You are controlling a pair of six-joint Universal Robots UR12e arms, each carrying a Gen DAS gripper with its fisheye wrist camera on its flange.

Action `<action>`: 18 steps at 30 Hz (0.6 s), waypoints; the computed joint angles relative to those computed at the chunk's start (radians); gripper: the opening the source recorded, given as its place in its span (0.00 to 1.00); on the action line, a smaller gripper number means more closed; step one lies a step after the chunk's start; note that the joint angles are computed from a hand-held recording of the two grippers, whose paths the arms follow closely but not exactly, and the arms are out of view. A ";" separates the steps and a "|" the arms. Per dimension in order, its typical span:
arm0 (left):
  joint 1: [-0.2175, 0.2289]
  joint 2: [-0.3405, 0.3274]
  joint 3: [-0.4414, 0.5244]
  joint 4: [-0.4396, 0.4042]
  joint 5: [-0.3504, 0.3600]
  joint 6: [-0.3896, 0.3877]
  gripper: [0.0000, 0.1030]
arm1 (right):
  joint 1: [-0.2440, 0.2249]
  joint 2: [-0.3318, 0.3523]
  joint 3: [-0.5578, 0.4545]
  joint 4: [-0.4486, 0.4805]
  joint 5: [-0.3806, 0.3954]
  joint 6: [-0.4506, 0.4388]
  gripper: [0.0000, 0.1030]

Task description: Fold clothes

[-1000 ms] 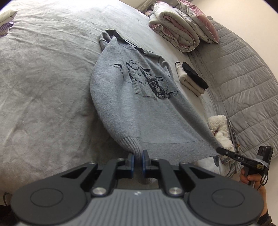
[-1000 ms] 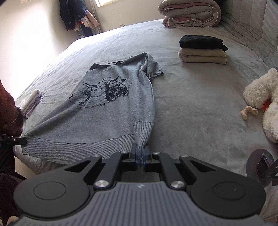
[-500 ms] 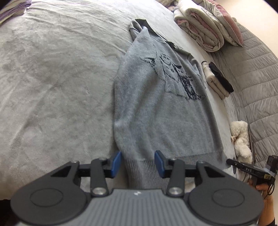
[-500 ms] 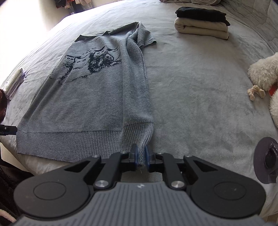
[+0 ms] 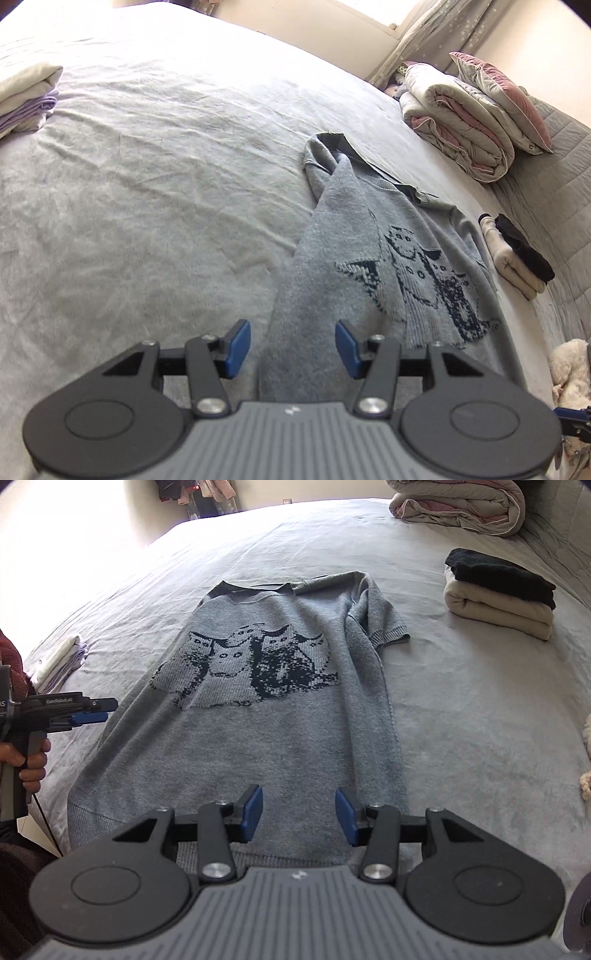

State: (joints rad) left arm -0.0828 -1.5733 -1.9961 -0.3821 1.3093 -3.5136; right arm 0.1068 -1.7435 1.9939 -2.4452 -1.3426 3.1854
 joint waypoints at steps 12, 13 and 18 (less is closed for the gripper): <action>0.002 -0.077 0.010 0.153 -0.036 -0.138 0.07 | 0.061 0.184 -0.148 -0.081 0.082 0.018 0.47; 0.001 -0.080 0.010 0.167 -0.041 -0.143 0.06 | 0.066 0.196 -0.160 -0.085 0.084 0.018 0.47; -0.002 -0.093 0.011 0.250 -0.074 -0.167 0.04 | 0.086 0.263 -0.225 -0.117 0.110 0.035 0.47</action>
